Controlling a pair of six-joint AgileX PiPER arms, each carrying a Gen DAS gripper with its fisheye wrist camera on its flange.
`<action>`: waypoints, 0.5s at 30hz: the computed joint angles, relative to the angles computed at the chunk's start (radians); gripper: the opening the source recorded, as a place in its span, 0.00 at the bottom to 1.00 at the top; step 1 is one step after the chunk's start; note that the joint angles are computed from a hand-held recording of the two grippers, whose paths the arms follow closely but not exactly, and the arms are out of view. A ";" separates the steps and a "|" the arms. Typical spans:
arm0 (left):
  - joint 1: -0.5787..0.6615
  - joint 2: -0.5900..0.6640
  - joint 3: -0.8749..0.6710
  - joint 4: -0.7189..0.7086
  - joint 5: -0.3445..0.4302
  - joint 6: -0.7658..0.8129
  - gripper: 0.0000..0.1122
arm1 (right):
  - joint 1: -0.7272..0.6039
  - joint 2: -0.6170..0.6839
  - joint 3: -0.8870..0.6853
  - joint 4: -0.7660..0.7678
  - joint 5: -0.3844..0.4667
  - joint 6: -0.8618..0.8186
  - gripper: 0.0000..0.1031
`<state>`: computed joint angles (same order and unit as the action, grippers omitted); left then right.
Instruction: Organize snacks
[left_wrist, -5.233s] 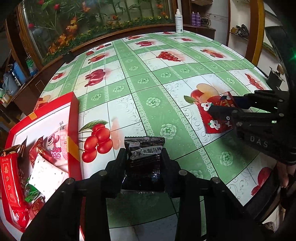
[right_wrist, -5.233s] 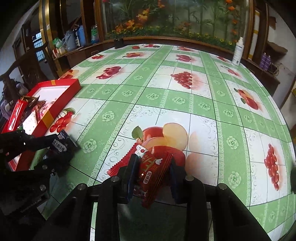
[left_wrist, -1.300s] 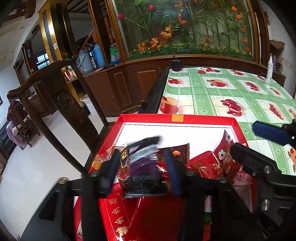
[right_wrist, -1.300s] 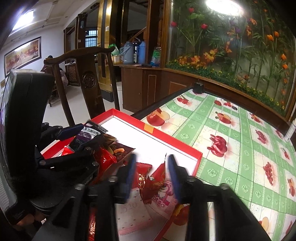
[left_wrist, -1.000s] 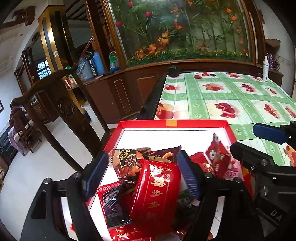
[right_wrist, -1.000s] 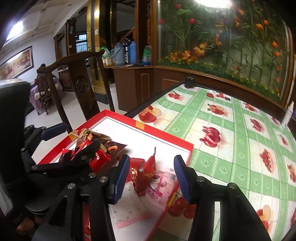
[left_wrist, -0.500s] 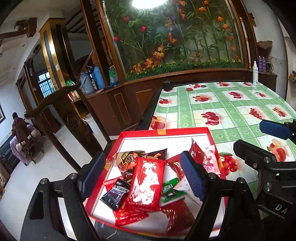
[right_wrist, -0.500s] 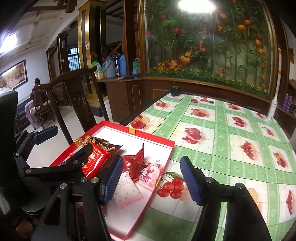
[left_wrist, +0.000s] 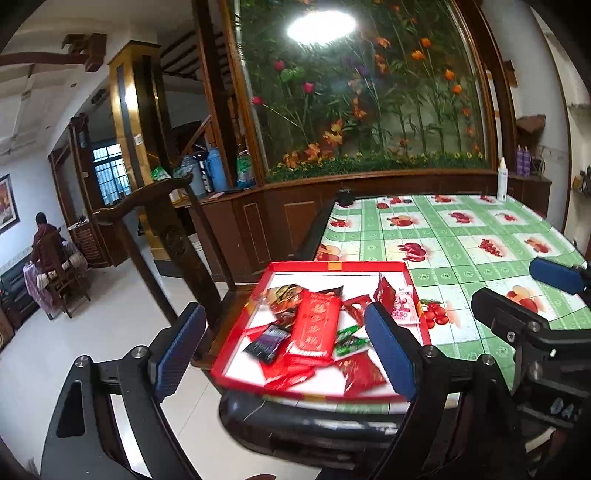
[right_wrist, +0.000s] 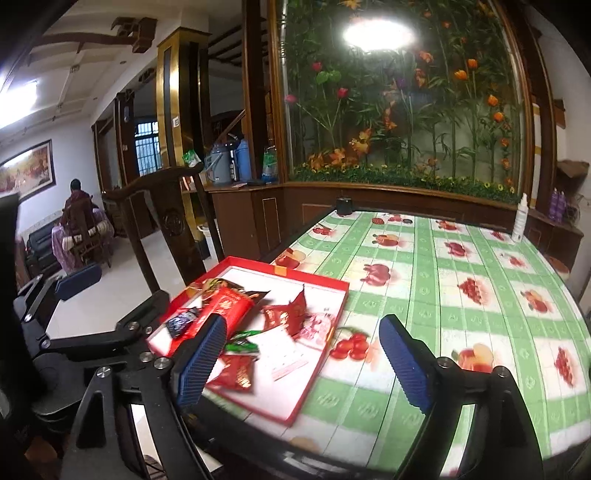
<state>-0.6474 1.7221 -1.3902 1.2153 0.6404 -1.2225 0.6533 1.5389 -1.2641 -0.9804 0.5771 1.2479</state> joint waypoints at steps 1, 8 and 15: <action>-0.003 -0.034 0.046 0.031 0.000 -0.037 0.79 | 0.021 -0.011 0.004 0.008 0.023 0.022 0.85; 0.016 -0.194 0.259 0.148 -0.045 -0.209 0.92 | 0.154 -0.084 0.085 -0.004 0.100 0.250 0.87; 0.037 -0.165 0.231 0.179 -0.047 -0.287 0.92 | 0.286 -0.048 0.103 -0.315 0.287 0.402 0.87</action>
<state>-0.6101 1.5571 -1.1591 1.3943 0.5938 -1.5097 0.9395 1.4909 -1.1614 -1.2956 0.8639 1.6497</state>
